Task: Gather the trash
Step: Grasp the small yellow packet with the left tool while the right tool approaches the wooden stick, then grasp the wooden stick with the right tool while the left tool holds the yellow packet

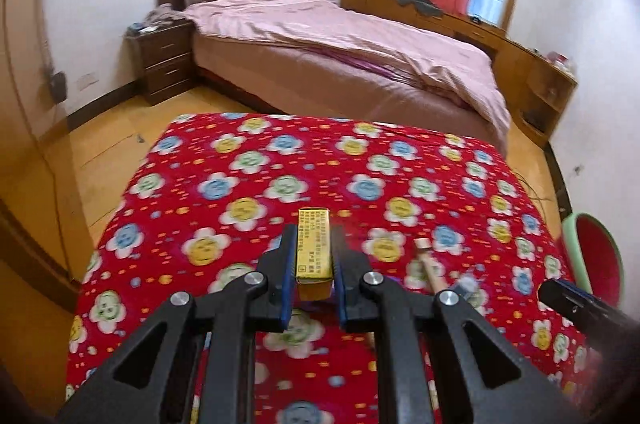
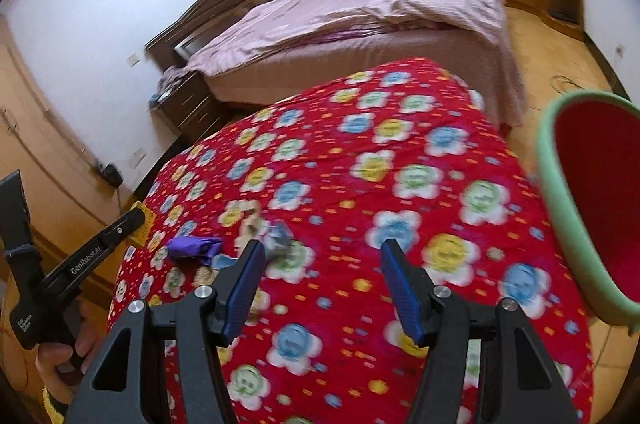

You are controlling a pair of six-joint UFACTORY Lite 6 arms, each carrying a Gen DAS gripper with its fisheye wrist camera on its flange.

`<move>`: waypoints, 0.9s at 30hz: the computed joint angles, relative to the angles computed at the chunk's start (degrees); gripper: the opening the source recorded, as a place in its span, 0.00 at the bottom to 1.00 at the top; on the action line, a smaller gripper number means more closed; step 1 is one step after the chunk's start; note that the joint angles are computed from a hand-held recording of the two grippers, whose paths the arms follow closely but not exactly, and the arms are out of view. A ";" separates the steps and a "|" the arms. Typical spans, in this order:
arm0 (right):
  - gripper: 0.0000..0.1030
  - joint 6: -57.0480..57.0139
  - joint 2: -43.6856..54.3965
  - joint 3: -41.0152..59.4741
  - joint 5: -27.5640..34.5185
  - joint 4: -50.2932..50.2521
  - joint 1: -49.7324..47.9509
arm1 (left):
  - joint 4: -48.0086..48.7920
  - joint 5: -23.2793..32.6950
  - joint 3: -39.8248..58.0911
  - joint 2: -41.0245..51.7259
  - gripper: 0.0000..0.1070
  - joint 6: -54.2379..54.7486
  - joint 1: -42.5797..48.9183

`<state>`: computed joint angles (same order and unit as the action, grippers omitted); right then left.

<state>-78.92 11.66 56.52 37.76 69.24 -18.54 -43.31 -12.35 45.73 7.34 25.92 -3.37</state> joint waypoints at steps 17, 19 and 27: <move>0.30 12.76 14.94 13.78 -10.27 -11.64 21.23 | 25.39 -2.09 -6.96 0.93 0.15 -25.75 9.45; 0.30 15.98 16.40 15.13 -11.79 -14.90 22.47 | 26.62 -2.03 -6.76 1.38 0.15 -27.09 9.70; 0.21 20.08 19.30 17.76 -13.09 -18.54 23.12 | 30.86 -1.95 -7.77 0.42 0.15 -32.24 9.81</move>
<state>-58.84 30.97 74.28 24.67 50.71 4.59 -12.45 -14.30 37.96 7.76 -6.32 6.44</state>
